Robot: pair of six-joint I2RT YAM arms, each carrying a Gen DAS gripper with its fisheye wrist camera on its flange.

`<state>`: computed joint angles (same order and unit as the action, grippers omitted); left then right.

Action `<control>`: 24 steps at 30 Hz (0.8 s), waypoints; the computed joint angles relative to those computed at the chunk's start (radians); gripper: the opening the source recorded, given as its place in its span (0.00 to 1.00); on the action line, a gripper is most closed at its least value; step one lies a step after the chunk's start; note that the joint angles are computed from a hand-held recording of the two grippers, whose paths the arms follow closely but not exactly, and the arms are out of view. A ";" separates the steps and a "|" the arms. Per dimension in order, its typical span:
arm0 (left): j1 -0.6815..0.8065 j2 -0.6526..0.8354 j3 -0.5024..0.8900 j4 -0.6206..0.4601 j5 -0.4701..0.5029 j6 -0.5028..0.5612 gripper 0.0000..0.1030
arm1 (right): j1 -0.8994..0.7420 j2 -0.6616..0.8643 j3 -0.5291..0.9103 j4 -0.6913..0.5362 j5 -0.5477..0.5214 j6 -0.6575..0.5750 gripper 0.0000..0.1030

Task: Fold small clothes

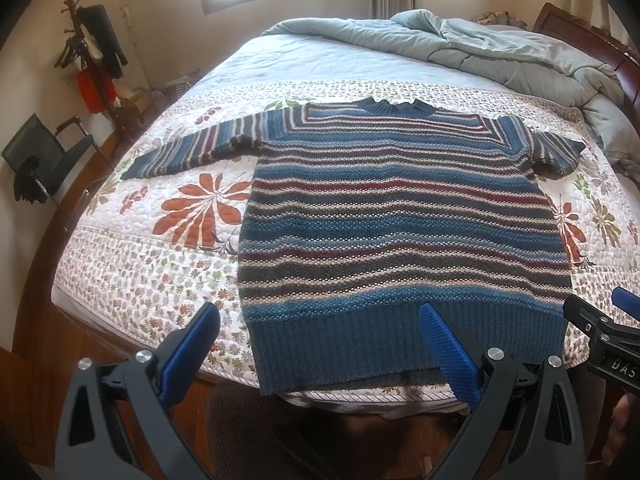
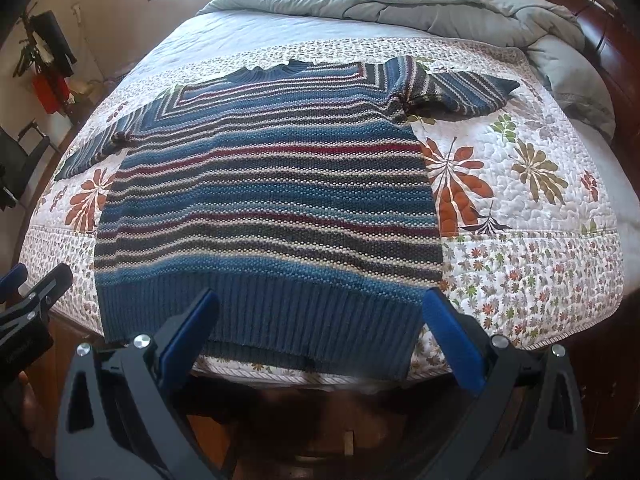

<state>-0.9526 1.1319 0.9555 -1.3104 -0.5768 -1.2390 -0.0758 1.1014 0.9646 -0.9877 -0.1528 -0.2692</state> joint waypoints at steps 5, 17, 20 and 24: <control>0.008 0.000 -0.002 0.006 0.000 0.009 0.97 | 0.000 -0.002 -0.004 0.004 -0.001 0.000 0.98; 0.050 0.005 -0.010 0.038 0.009 0.056 0.97 | -0.007 0.024 -0.007 0.022 -0.003 -0.008 0.98; 0.084 0.014 -0.020 0.078 0.023 0.100 0.97 | -0.018 0.057 0.000 0.041 -0.010 -0.024 0.98; 0.196 0.067 -0.024 0.197 0.066 0.233 0.97 | -0.042 0.148 0.063 0.070 -0.015 -0.064 0.98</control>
<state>-0.7563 1.1985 0.9310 -1.1136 -0.5108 -1.0056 -0.1182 1.2494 1.0274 -0.9176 -0.1676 -0.3331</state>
